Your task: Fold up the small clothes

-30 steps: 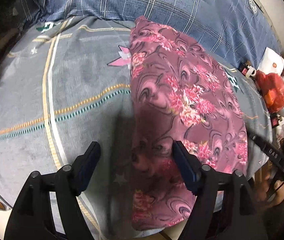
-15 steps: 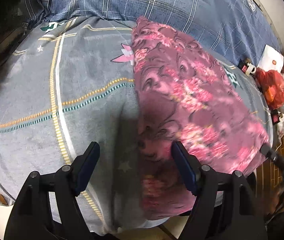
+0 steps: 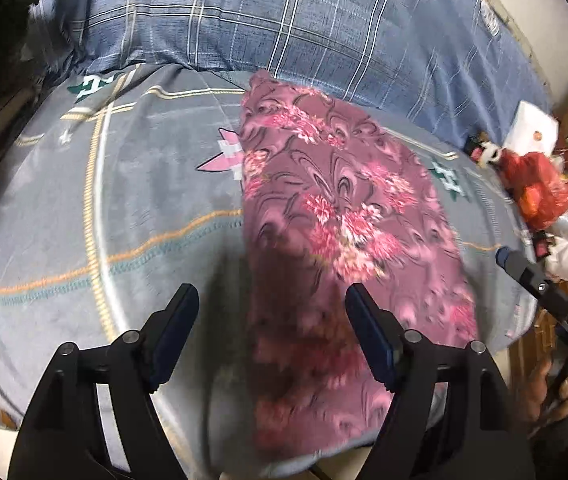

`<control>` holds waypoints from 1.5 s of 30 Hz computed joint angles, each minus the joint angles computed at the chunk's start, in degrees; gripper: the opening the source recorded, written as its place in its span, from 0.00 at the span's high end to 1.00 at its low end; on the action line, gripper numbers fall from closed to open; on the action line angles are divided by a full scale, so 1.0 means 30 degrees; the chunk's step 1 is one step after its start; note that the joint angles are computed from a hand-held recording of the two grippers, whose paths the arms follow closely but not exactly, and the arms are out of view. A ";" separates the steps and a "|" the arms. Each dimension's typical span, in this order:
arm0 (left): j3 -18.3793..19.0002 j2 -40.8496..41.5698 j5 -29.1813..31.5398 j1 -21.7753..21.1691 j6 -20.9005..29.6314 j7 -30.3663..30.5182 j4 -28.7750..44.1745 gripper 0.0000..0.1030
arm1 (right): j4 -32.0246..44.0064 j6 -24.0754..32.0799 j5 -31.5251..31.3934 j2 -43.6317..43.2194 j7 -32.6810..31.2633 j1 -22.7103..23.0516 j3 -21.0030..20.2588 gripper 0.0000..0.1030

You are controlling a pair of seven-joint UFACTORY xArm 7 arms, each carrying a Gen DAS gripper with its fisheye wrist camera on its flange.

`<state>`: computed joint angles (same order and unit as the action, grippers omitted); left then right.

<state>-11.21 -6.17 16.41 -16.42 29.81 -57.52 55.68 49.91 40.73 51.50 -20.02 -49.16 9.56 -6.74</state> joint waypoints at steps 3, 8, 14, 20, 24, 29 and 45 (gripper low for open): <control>-0.0016 0.1732 0.0893 -0.0149 0.0630 -0.0526 0.0967 0.21 | -0.0014 -0.1324 -0.2754 0.2243 0.1524 -0.1769 0.2805 0.74; 0.0619 0.1141 -0.0318 -0.0061 -0.0055 0.0279 0.0935 0.21 | 0.0997 -0.1176 -0.3618 0.2178 0.1947 0.0122 0.1034 0.73; 0.0954 0.3254 0.1690 0.0066 0.1258 -0.0665 0.4113 0.21 | 0.4302 -0.2462 -0.4768 0.5661 0.5075 -0.0363 0.1567 0.65; 0.1694 0.5274 0.1645 -0.0682 0.2415 -0.0539 0.6355 0.21 | 0.5067 -0.2702 -0.1281 0.6686 0.3239 -0.1786 0.2778 0.96; 0.1921 0.6503 0.1006 -0.0846 0.2821 0.0235 0.7492 0.21 | 0.5768 -0.2330 -0.3957 0.7965 0.5074 -0.2066 0.2881 0.94; 0.2245 0.6537 0.0739 -0.1141 0.2686 0.0304 0.7573 0.21 | 0.4938 -0.2548 -0.2820 0.6184 0.4217 -0.2168 0.2963 0.85; 0.2390 0.5958 -0.0408 -0.0562 0.1651 0.0311 0.7174 0.21 | 0.7423 -0.1130 -0.3137 0.8100 0.6103 -0.2294 0.2575 0.65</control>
